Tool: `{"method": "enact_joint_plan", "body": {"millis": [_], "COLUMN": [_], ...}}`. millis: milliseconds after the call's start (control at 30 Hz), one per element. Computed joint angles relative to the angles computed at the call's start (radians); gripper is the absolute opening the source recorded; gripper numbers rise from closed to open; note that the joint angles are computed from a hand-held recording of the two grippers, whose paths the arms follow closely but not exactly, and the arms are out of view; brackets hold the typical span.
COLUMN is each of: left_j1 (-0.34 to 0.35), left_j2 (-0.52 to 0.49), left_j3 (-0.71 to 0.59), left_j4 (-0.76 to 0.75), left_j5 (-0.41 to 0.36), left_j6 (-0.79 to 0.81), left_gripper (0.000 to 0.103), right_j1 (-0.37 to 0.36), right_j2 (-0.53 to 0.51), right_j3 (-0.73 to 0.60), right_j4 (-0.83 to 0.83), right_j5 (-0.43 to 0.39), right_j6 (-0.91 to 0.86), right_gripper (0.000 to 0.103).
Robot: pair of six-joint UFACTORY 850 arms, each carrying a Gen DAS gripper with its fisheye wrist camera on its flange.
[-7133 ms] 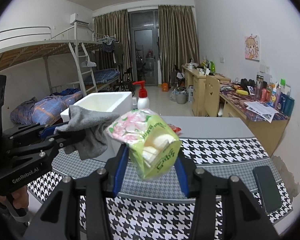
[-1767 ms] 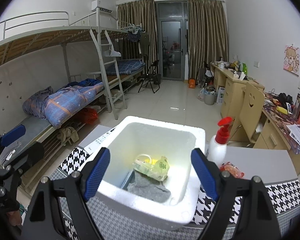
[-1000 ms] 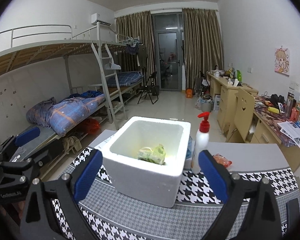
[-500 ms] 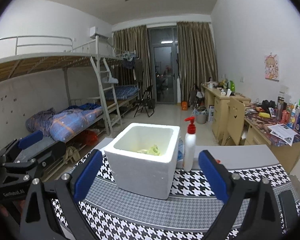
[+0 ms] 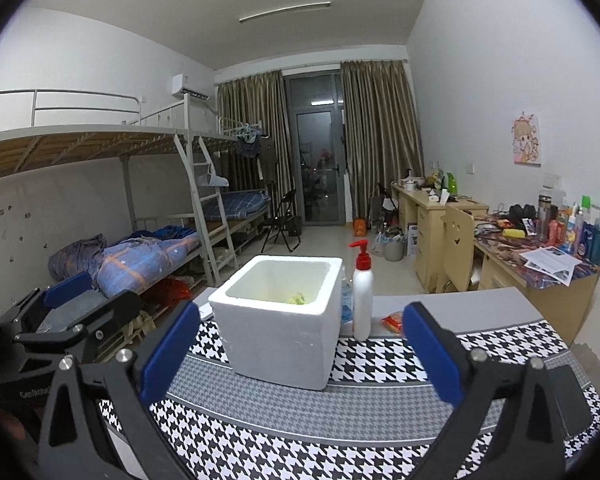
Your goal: Organize soft objects
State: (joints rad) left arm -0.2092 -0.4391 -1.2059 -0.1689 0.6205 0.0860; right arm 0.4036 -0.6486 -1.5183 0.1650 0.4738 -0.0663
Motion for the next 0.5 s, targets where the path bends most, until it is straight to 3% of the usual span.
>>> {"method": "enact_joint_plan", "body": {"millis": [500], "left_j1": [-0.024], "left_j2": [0.012], "left_j3": [0.059], "left_j4": [-0.041], "left_j5": [0.056], "left_j6": [0.018], "left_gripper": [0.102], "right_j1": [-0.004], "right_j2": [0.039], "right_j3": [0.115], "right_j4": [-0.036], "right_j5": [0.090], "right_j6": [0.036], "right_gripper": [0.102]}}
